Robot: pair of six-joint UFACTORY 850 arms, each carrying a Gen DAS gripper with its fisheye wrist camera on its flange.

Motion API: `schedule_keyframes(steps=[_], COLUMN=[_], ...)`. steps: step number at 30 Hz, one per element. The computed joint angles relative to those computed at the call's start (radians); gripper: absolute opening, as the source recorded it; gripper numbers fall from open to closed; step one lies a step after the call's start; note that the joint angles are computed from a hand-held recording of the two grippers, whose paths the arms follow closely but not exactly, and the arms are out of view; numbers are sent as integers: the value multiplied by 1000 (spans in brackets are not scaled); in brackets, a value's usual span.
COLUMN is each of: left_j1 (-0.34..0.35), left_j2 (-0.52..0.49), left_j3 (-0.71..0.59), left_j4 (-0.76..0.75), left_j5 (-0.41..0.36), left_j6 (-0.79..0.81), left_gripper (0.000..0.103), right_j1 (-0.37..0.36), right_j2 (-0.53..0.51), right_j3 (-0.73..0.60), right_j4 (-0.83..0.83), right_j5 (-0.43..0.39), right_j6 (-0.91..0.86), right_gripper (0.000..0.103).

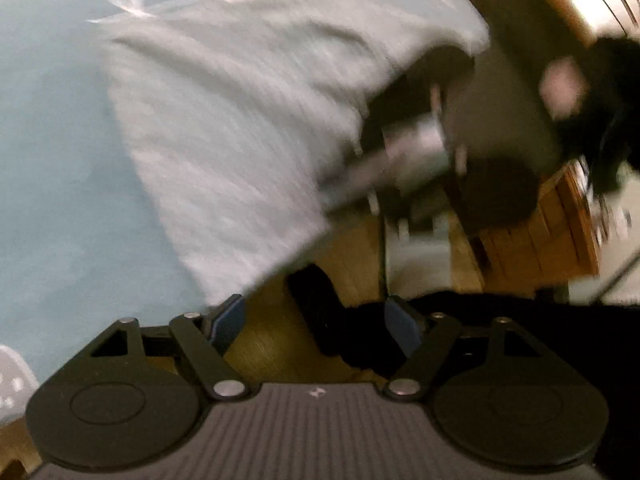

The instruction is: Fold clothes

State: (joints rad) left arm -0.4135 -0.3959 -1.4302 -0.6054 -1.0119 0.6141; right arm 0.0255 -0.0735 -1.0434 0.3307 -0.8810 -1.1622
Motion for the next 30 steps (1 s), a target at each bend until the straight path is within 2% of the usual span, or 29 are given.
schedule_keyframes(steps=[2,6,8,10,12,13,14,15,18,21,24,26,28,30], left_j1=[11,20,8,-3,-16,-23,-26,-27,-24,-16,-3,2,1,-2], left_j2=[8,-17,-30,-75,-100,-102,-72,-57,-32,-33,-32,-51,-78,-113], left_j3=[0,-22,-22,-57,-67,-49,-8,11,36,-6,-27,-54,-82,-113], left_j4=[-30,-134,-188,-203,-150,-134,-147,-133,-110,-102,-207,-284,-320,-291], left_j5=[47,134,168,160,158,155,193,197,201,169,231,265,290,280], left_j6=[20,127,220,268,228,226,266,277,250,182,256,301,316,286], left_gripper=[76,76,76,76,76,75,77,77,78,76,77,77,77,78], right_j1=[-3,-58,-72,-83,-91,-91,-92,-91,-95,-102,-86,-72,-80,-99], right_j2=[16,-25,-35,-49,-65,-77,-89,-108,-194,-292,-391,-441,-501,-566], right_j3=[17,-74,-109,-143,-174,-196,-219,-246,-327,-401,-493,-549,-614,-687], right_j4=[25,89,67,43,32,46,60,83,190,258,229,147,149,202], right_j5=[4,-119,-89,-55,-12,-2,7,13,19,6,-5,-24,-122,-246], right_j6=[-13,28,73,120,168,187,207,218,208,236,302,350,397,437], right_gripper=[22,24,24,24,24,24,24,24,28,29,29,29,29,29])
